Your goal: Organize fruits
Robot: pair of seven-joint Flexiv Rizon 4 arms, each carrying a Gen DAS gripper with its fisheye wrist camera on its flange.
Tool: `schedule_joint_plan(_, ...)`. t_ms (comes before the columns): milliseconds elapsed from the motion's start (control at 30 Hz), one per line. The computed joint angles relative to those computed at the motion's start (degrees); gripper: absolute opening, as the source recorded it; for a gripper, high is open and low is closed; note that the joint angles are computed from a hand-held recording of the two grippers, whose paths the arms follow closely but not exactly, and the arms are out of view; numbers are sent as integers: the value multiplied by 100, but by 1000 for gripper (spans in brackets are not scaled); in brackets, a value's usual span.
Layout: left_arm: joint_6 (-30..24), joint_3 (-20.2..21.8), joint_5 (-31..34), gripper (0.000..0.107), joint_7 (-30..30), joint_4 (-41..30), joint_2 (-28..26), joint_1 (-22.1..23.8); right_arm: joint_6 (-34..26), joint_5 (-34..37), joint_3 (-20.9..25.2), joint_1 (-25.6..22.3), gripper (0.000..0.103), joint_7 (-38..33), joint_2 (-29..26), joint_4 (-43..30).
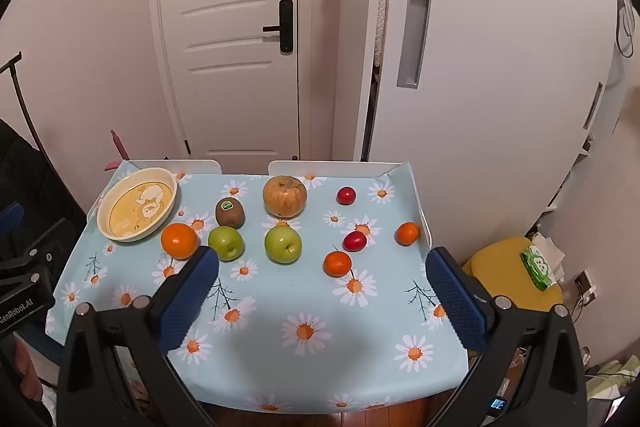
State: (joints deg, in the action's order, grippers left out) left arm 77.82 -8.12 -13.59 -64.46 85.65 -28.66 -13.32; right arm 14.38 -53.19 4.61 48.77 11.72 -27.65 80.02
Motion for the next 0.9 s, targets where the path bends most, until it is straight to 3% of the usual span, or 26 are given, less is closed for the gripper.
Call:
schedule_joint_plan(333, 47, -177, -155, 103, 106, 72, 28, 131, 3, -8, -11, 5, 103, 25, -10, -7)
schedule_joint_plan(900, 23, -58, -92, 103, 22, 10, -4, 40, 24, 14, -1, -4, 103, 17, -8, 10)
